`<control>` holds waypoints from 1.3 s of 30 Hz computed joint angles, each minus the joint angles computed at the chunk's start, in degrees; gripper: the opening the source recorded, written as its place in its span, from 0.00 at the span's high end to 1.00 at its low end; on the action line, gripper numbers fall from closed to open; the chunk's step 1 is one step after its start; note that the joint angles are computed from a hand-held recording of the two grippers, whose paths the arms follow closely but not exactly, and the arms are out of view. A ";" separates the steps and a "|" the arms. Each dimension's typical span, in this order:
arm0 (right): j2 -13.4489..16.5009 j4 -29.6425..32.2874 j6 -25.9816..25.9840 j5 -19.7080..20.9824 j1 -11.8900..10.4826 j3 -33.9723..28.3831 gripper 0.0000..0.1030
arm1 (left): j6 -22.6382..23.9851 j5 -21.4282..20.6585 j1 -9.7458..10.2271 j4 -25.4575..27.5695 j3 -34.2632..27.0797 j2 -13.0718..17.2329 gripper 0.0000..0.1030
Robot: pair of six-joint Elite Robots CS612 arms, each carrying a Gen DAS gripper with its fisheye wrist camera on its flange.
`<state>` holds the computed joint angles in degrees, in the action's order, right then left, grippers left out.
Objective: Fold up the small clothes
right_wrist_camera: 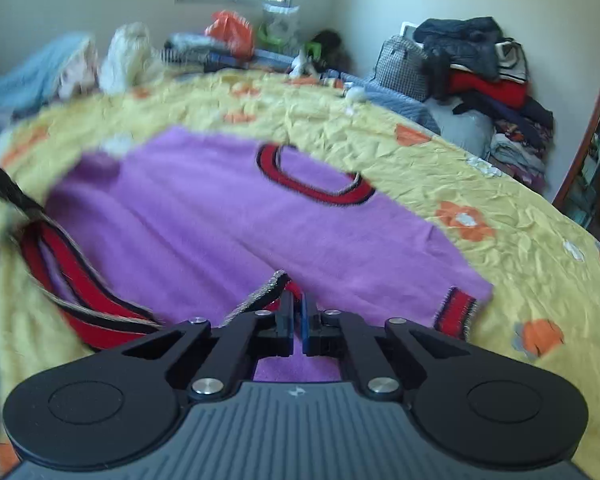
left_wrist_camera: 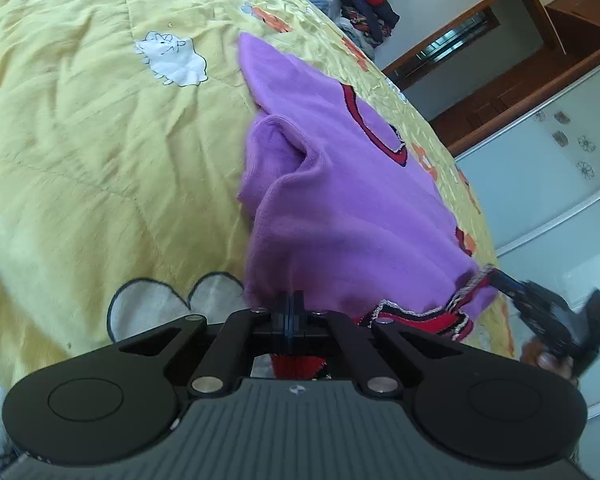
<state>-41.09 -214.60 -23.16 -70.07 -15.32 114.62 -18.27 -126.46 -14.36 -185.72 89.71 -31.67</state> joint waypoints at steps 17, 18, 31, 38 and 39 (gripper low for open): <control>-2.19 -5.57 11.39 -10.07 -6.54 17.67 0.95 | 12.51 -3.11 0.28 2.37 5.85 -4.11 1.00; -2.32 -5.87 14.25 -8.01 -7.10 17.76 0.95 | 12.74 -3.34 0.18 2.14 5.91 -4.25 0.96; 3.67 -11.27 37.00 11.60 -7.81 12.06 0.25 | 9.38 0.70 -0.35 2.22 4.08 -2.86 0.49; 4.75 -13.00 39.34 13.30 -7.25 11.08 0.25 | 0.38 -3.35 0.69 3.75 0.94 -0.13 0.95; 4.66 -12.81 38.92 13.37 -7.29 11.14 0.25 | 0.37 -2.40 0.78 3.05 1.62 -0.46 0.95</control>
